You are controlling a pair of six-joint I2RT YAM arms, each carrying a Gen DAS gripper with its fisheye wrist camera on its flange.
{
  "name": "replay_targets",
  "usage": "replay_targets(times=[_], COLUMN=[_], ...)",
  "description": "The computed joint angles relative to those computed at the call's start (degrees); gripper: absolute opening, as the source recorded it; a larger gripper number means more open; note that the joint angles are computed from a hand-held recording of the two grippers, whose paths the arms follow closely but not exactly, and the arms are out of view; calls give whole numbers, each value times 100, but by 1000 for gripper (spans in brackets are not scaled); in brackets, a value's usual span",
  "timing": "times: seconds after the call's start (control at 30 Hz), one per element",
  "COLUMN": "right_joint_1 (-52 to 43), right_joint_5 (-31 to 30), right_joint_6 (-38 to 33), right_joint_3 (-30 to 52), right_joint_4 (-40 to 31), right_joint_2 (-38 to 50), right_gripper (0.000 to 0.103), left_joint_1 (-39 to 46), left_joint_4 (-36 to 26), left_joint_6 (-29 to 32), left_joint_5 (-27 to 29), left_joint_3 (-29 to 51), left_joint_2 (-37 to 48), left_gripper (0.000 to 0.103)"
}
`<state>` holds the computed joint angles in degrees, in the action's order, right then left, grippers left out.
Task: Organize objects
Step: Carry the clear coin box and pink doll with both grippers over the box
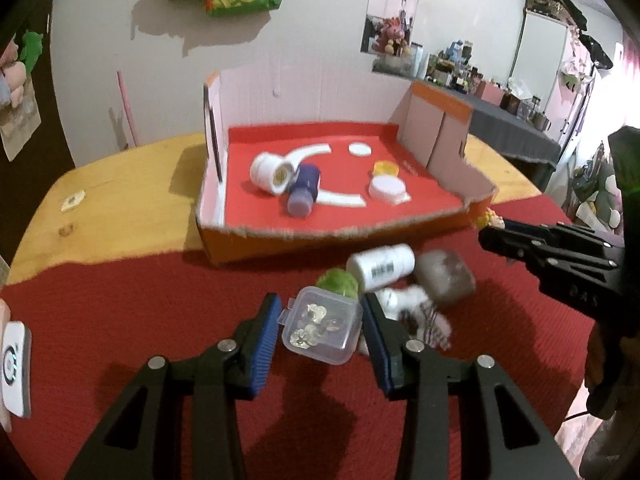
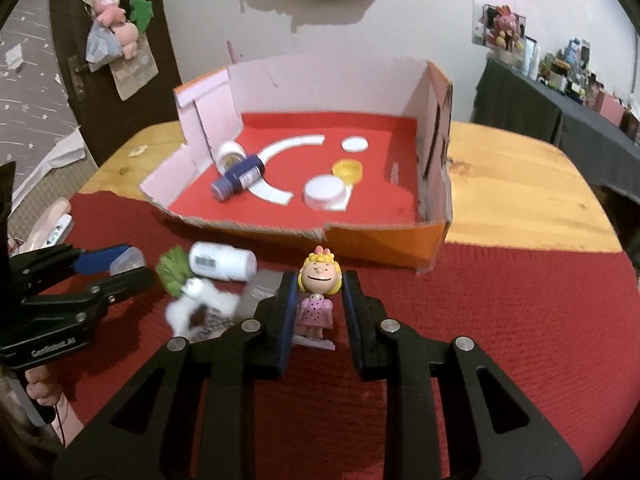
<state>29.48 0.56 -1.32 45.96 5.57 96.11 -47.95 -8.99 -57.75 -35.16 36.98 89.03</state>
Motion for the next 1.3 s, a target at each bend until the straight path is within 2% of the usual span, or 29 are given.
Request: replay_targets(times=[0.17, 0.53, 0.8, 1.3], right_joint_1=[57, 6, 41, -16], right_joint_5=[4, -129, -144, -301], right_joint_6=[-14, -4, -109, -263], right_joint_3=[24, 94, 333, 891], right_joint_4=[-42, -76, -248, -586], right_joint_2=[-112, -20, -70, 113], right_gripper=[22, 22, 22, 22], left_joint_1=[96, 233, 553, 1263], left_joint_4=[-87, 10, -33, 324], left_joint_6=[230, 419, 876, 1501], left_joint_5=[-133, -4, 144, 899], left_joint_3=[90, 193, 447, 778], left_joint_2=[-229, -135, -211, 54], left_gripper=[43, 43, 43, 43])
